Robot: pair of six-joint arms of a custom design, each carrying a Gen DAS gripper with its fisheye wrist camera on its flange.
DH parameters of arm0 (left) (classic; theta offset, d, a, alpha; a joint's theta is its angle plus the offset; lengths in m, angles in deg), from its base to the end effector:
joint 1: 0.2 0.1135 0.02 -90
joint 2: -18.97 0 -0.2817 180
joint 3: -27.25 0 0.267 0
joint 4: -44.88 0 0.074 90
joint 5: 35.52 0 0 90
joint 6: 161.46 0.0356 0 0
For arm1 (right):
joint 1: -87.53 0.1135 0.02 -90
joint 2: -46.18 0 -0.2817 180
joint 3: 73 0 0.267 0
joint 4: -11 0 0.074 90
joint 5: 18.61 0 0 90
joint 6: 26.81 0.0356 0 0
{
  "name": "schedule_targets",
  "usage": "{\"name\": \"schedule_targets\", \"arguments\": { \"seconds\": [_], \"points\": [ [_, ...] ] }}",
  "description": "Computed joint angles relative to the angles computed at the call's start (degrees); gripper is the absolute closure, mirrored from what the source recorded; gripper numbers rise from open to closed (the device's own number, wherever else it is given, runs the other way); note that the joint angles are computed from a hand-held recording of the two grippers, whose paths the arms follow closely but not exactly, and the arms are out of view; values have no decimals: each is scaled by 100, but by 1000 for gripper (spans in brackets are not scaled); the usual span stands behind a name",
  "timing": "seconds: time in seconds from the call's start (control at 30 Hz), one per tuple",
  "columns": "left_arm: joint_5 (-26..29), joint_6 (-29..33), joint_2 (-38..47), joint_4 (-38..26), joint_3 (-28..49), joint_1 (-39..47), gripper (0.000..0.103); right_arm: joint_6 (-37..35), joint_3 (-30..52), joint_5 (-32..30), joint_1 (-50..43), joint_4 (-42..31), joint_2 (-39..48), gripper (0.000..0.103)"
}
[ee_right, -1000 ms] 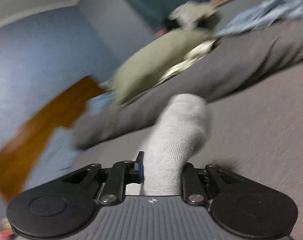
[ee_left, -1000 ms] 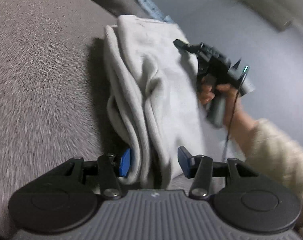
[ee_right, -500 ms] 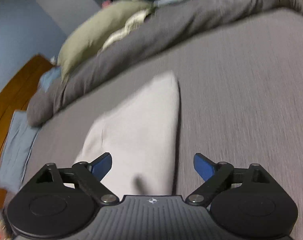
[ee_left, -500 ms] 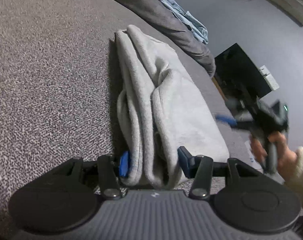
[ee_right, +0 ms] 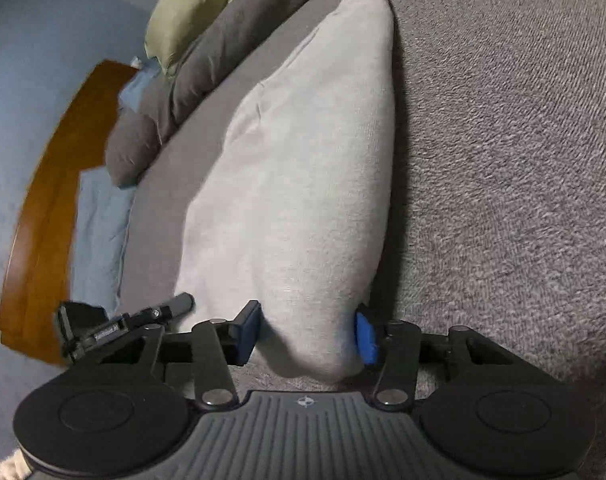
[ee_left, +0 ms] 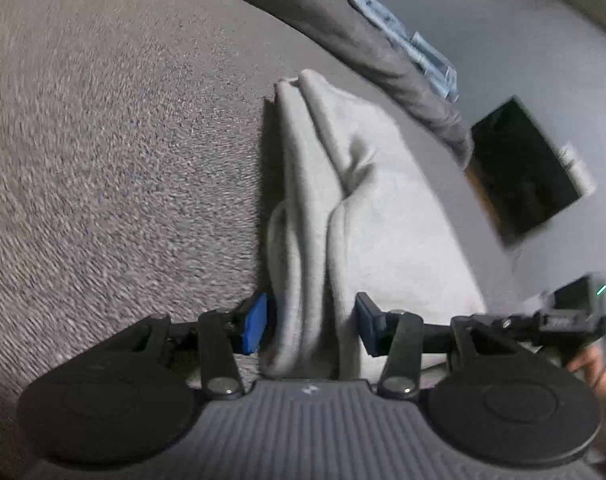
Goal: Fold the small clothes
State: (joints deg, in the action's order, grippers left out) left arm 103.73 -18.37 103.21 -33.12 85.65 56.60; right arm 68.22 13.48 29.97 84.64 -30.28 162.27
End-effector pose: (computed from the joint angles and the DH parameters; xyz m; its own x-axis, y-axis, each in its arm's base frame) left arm 0.1369 0.1599 0.1830 -0.8354 -0.3234 -0.4445 0.0375 0.7732 -0.6330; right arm 0.4097 0.0029 0.1394 -0.9557 0.1141 -0.2713 -0.0951 0.7527 0.6514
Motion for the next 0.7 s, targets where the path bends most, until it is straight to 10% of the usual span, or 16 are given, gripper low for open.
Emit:
{"name": "schedule_targets", "arguments": {
  "seconds": [0.13,0.27,0.4,0.57,0.7],
  "points": [
    [491,-169,-1145,467,-395,-2,58,-313,-789,795,140,989,-736,29],
    [1251,86,-2530,934,-855,-221,46,-1402,-1694,920,297,2151,-1529,48],
    [192,-1592,-3747,2646,-1572,-1993,46,-2391,-1990,1034,478,2314,-1697,82],
    [-1941,-3804,-3011,5060,-2111,-4085,47,-2383,-1791,1636,945,2410,-1391,82],
    [-2285,-3979,-2662,5084,-1962,-4181,47,-2240,-1758,2044,1178,2345,-1447,81]
  ]
}}
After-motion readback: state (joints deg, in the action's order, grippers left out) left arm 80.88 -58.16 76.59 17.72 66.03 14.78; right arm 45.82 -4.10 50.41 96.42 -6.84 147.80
